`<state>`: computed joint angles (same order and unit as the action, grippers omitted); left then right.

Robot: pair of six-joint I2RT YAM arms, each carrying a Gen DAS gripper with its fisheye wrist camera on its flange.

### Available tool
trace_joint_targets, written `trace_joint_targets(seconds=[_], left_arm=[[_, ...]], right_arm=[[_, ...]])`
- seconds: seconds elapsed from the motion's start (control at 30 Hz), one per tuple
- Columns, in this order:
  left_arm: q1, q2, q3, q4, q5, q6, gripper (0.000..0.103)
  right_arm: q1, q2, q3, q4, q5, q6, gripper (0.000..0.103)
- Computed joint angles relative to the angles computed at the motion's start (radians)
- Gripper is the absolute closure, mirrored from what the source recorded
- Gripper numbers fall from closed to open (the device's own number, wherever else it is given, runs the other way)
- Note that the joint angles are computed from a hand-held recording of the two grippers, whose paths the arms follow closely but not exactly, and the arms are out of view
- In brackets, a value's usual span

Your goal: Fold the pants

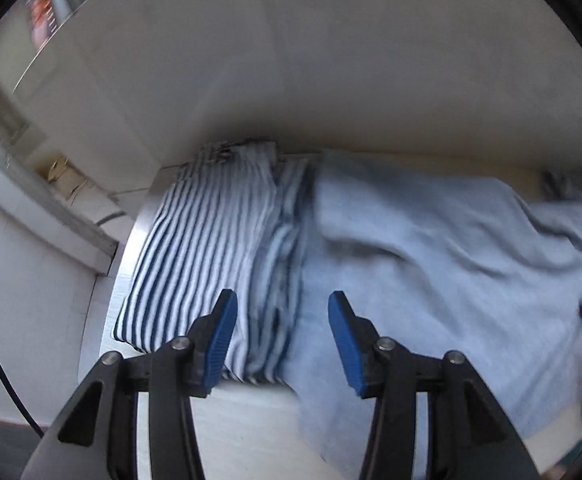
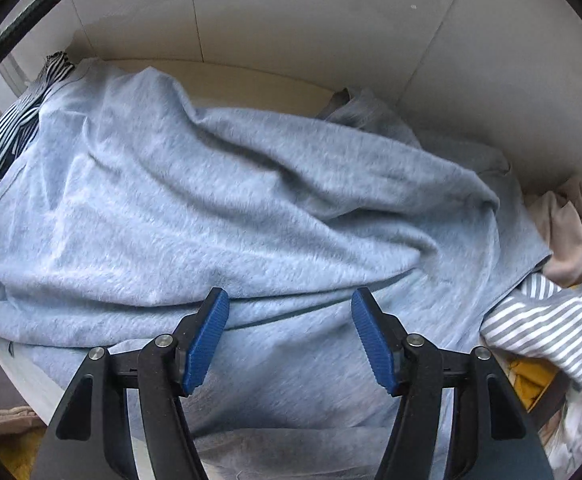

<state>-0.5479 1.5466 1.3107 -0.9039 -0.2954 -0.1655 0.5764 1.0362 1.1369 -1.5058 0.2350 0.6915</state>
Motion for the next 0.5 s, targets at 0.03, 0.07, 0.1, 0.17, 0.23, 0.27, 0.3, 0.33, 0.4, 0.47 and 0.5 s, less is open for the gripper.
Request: trace_joint_targets(seconds=[0.03, 0.07, 0.1, 0.17, 0.23, 0.27, 0.3, 0.33, 0.4, 0.47, 0.5], left_arm=[[0.019, 0.017, 0.0, 0.01, 0.018, 0.002, 0.053], [0.041, 0.035, 0.002, 0.015, 0.04, 0.006, 0.053], [0.061, 0.058, 0.006, 0.024, 0.057, 0.008, 0.053], [0.094, 0.112, 0.023, 0.023, 0.065, -0.004, 0.053], [0.135, 0.16, 0.038, 0.016, 0.074, -0.033, 0.053], [0.158, 0.159, 0.028, 0.039, 0.101, -0.037, 0.052], [0.164, 0.161, 0.03, 0.047, 0.091, -0.034, 0.052], [0.164, 0.167, 0.029, 0.049, 0.072, -0.026, 0.052], [0.175, 0.181, 0.032, 0.067, 0.044, -0.013, 0.051], [0.205, 0.2, 0.058, 0.063, 0.051, -0.012, 0.051], [0.22, 0.216, 0.076, 0.061, 0.05, -0.011, 0.051]], right_arm=[[0.058, 0.014, 0.003, -0.008, -0.001, 0.064, 0.038], [0.074, 0.024, -0.003, 0.0, 0.006, 0.096, 0.038], [0.075, 0.024, -0.005, -0.002, 0.001, 0.113, 0.038], [0.043, 0.041, -0.022, 0.031, -0.005, 0.1, 0.038], [0.045, 0.048, -0.019, 0.025, -0.002, 0.113, 0.038], [0.052, 0.057, -0.012, 0.02, 0.002, 0.122, 0.038], [0.063, 0.066, -0.004, 0.013, 0.007, 0.137, 0.038], [0.072, 0.111, 0.021, 0.028, 0.008, 0.148, 0.038], [0.058, 0.175, 0.093, 0.02, 0.011, 0.141, 0.038], [0.068, 0.238, 0.152, 0.02, 0.016, 0.155, 0.038], [0.076, 0.252, 0.164, 0.018, 0.018, 0.166, 0.038]])
